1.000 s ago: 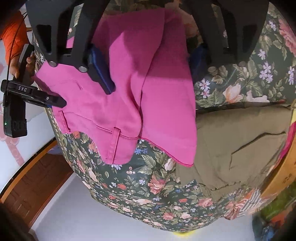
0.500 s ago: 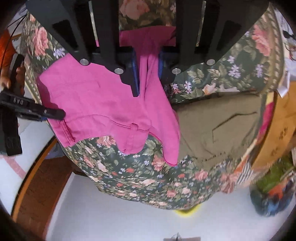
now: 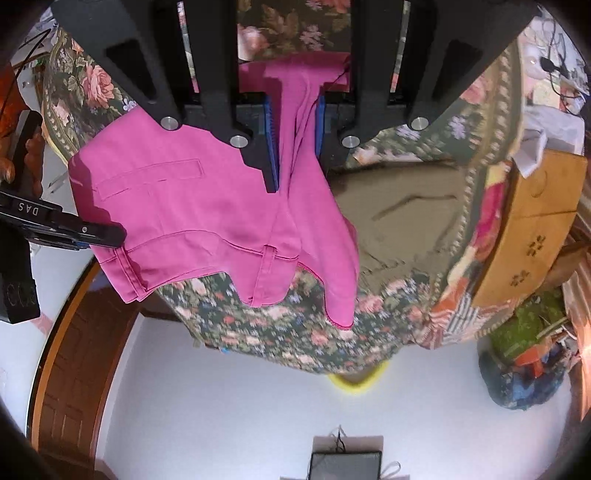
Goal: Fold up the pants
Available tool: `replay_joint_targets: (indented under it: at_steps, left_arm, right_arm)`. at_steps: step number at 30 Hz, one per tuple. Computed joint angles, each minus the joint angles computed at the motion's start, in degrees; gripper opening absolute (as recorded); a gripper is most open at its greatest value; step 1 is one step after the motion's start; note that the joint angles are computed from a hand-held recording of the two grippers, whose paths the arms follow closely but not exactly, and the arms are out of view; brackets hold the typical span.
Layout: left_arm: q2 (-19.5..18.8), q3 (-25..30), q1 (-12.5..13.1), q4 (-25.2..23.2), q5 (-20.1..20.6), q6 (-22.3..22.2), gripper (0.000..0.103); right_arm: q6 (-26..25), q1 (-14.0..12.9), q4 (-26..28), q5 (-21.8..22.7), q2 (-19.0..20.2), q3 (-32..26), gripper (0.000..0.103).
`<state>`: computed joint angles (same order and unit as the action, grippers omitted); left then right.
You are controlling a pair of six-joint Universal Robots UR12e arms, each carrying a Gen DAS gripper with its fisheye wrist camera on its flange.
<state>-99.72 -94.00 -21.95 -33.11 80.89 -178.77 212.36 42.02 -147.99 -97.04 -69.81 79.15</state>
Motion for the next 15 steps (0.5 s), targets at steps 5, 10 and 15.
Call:
replay_joint_targets:
  at_steps: [5, 10, 15]
  left_arm:
    - [0.28, 0.81, 1.55, 1.71, 0.54, 0.24, 0.017]
    - [-0.47, 2.05, 3.35, 3.16, 0.8, -0.5, 0.017]
    - [-2.12, 3.85, 5.18, 3.43, 0.84, -1.09, 0.017]
  right_arm:
    - [-2.95, 0.25, 0.64, -0.37, 2.36, -4.69, 0.015]
    - [-6.08, 0.28, 1.25, -0.65, 5.45, -9.87, 0.015]
    - [-9.26, -0.23, 2.7, -0.27, 9.1, -15.64, 0.015]
